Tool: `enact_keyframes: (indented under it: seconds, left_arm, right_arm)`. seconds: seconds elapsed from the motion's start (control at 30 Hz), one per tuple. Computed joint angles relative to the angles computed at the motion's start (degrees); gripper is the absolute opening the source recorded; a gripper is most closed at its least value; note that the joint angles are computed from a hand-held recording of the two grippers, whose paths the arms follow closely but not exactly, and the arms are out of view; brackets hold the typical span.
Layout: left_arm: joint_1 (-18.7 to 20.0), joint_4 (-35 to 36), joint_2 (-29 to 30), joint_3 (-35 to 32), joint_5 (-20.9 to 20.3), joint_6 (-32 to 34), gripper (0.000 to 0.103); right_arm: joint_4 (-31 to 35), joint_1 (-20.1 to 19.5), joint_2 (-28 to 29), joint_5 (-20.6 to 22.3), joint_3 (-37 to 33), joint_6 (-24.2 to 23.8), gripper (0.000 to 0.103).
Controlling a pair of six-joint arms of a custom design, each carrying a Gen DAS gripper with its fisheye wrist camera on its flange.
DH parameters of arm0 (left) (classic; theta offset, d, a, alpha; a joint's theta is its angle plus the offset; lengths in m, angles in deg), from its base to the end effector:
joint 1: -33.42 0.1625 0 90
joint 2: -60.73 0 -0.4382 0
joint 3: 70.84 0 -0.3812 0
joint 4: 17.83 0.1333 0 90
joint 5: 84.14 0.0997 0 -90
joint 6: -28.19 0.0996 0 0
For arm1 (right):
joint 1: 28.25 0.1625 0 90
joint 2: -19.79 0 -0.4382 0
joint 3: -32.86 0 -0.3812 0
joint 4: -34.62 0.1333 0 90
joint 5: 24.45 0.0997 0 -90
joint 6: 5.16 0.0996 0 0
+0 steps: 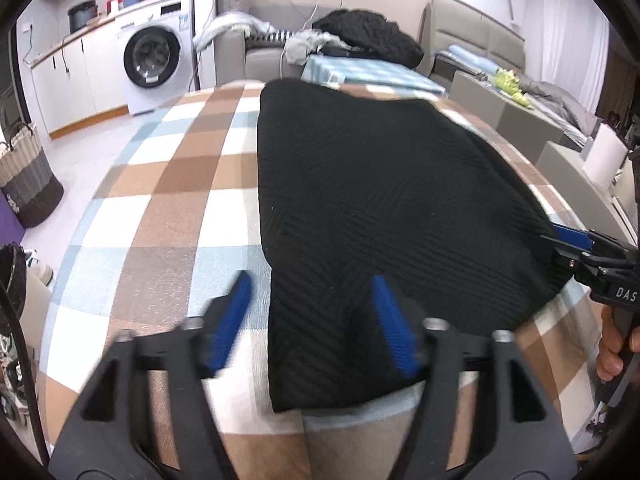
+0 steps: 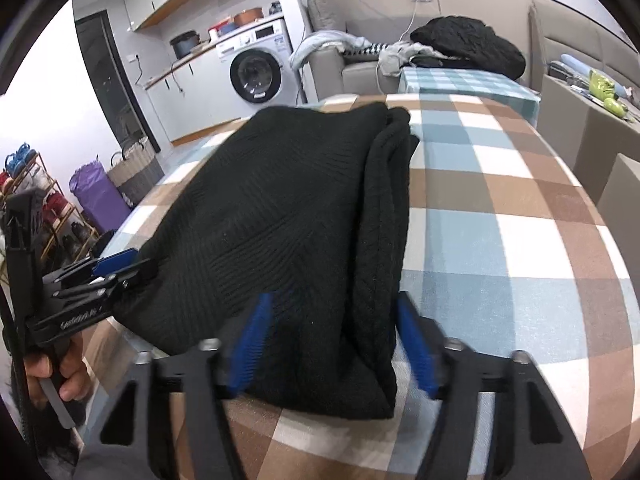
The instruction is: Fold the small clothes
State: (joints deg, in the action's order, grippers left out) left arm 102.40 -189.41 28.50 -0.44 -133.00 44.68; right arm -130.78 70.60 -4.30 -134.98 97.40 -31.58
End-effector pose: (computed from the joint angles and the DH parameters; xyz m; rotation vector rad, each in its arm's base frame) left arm -0.0993 -0.8128 0.1746 0.4132 2.2831 -0.9467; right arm 0.2242 -0.8003 0.0747 0.6477 -2.5279 0.7385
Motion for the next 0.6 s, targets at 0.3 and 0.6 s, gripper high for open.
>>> enact_keyframes:
  seconds: [0.3, 0.6]
  left_arm:
    - [-1.55, -7.74, -3.85, 8.26, -1.1, 1.93, 0.097]
    - [-2.79, -19.03, -7.71, 17.65, -1.89, 3.1, 0.102]
  right_arm:
    - [-7.39, 0.95, -4.39, 4.79, 8.39, -7.42, 0.103]
    - [-17.42, 0.27, -7.21, 10.25, 16.85, -9.58, 0.103]
